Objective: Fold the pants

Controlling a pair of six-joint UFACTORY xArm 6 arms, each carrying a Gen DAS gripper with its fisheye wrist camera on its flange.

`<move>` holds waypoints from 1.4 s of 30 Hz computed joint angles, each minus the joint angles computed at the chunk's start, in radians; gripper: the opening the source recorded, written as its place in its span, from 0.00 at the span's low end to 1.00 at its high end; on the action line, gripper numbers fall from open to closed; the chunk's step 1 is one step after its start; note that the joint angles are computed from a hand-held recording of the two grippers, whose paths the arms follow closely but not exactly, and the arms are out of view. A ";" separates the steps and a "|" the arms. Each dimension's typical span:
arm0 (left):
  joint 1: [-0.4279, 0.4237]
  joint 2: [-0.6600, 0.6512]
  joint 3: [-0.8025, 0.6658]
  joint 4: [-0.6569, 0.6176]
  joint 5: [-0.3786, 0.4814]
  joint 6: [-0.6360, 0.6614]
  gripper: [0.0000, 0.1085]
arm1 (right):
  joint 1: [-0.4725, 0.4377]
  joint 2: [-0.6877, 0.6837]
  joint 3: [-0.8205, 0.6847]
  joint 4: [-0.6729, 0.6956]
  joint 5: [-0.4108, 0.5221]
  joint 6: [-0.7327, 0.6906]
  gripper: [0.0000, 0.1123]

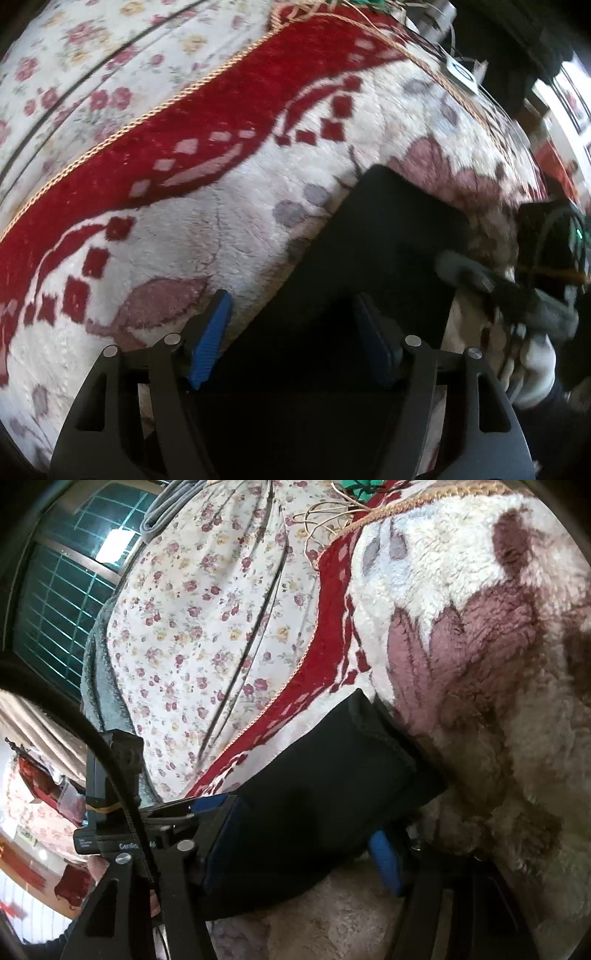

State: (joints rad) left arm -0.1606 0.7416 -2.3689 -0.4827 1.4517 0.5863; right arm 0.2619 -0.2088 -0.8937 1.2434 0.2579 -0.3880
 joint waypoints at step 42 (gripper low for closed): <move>0.485 -0.671 0.840 -0.203 -0.373 0.035 0.10 | 0.454 0.385 -0.507 -0.737 0.069 0.309 0.10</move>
State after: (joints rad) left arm 0.3247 0.0701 -1.5290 -0.6859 1.0792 0.6210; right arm 0.7157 0.1763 -1.4008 0.5066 0.3274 -0.0794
